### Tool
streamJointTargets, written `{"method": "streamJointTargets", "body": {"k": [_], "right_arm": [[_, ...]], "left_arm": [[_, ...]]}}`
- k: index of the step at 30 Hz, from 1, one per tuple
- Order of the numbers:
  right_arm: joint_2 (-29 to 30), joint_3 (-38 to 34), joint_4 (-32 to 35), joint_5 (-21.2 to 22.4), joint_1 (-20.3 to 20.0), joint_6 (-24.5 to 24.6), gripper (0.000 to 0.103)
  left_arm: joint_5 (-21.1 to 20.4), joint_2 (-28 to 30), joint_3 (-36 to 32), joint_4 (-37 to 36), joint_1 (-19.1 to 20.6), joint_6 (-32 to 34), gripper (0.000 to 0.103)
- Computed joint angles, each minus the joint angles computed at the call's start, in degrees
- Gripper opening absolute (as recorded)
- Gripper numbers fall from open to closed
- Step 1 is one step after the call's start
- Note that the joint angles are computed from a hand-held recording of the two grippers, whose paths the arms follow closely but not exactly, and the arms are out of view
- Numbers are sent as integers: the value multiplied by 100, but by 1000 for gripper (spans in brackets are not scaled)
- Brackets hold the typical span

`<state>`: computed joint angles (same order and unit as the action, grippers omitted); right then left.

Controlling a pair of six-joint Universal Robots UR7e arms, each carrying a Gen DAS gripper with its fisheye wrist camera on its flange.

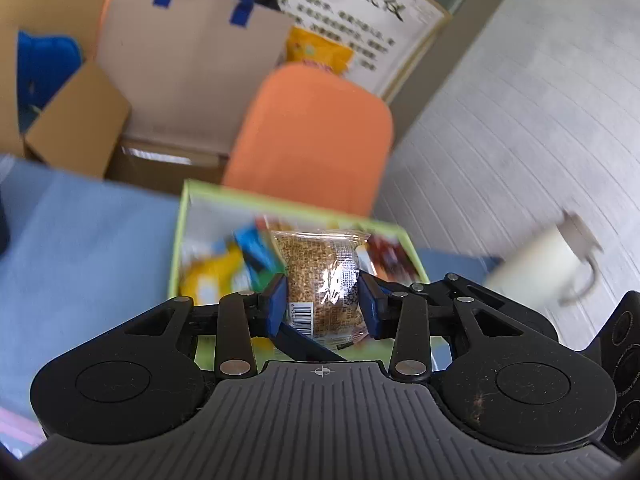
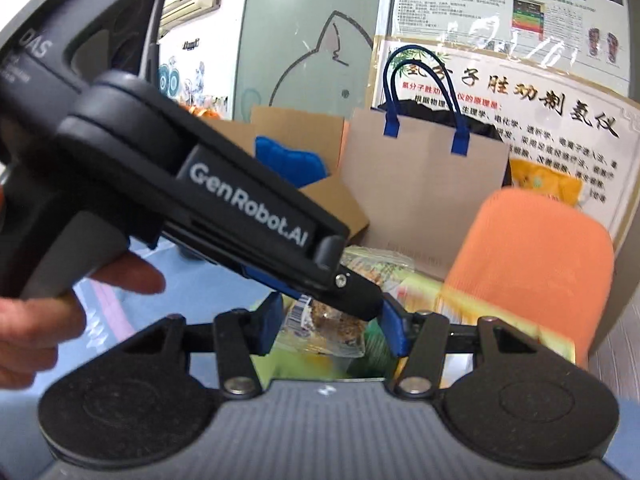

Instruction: Organize snacks

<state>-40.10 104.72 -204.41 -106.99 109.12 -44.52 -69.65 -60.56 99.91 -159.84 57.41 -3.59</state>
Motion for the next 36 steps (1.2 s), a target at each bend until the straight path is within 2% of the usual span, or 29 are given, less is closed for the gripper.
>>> {"method": "streamJointTargets", "body": {"k": [5,7,8,9,10,11,12,14,15,16,17,18,22,23,26,31,34,36], "right_arm": [[274,-896,873,22,-198,62,55],[408,-1137,1063,-13,-262,37,58],[456,-1219,1128,21,-303,39,61],[500,-1311,1207,49,-342,52,69],[525,-1363,1221,23,-351,53,71],[509,-1311,1075,33,-358,15,72],[449,-1183,867,78,-349,-20,74],[224,-802,442,341,-361,-13,84],[103,-578,189,445,-360,3,96],[17,-321,-239,493,-350,9,98],[-178,24,-572,393,-280,-152,99],[-210,128,-665,534,-315,-74,99],[-548,1109,-1556,374,-257,204,102],[-598,1376,-1823,245,-233,333,102],[-632,1987,-2428,-268,-139,819,102],[-565,2788,-3106,-1159,-49,2029,102],[-271,3249,-4145,-1541,24,2482,103],[64,3382,-4836,-2052,178,2797,103]], "left_arm": [[269,536,-849,404,225,8,17],[413,732,-1052,420,305,92,18],[407,802,-1124,373,351,103,24],[333,826,-1163,321,414,96,30],[250,831,-1169,257,455,67,43],[198,778,-1086,88,468,93,51],[176,684,-912,-209,448,176,55],[197,511,-587,-797,386,396,67],[236,405,-419,-1016,338,452,69],[248,279,-224,-1219,284,491,70],[232,136,-24,-1368,237,514,71],[219,-3,186,-1514,190,501,72],[400,-585,1201,-2184,-82,360,79],[516,-721,1484,-2382,-169,291,82],[1026,-1106,2331,-2803,-502,8,84],[2222,-1615,3801,-3244,-1278,-747,87],[2952,-1664,4502,-3359,-1799,-1101,90],[3289,-1650,4858,-3261,-2115,-1342,90]]}}
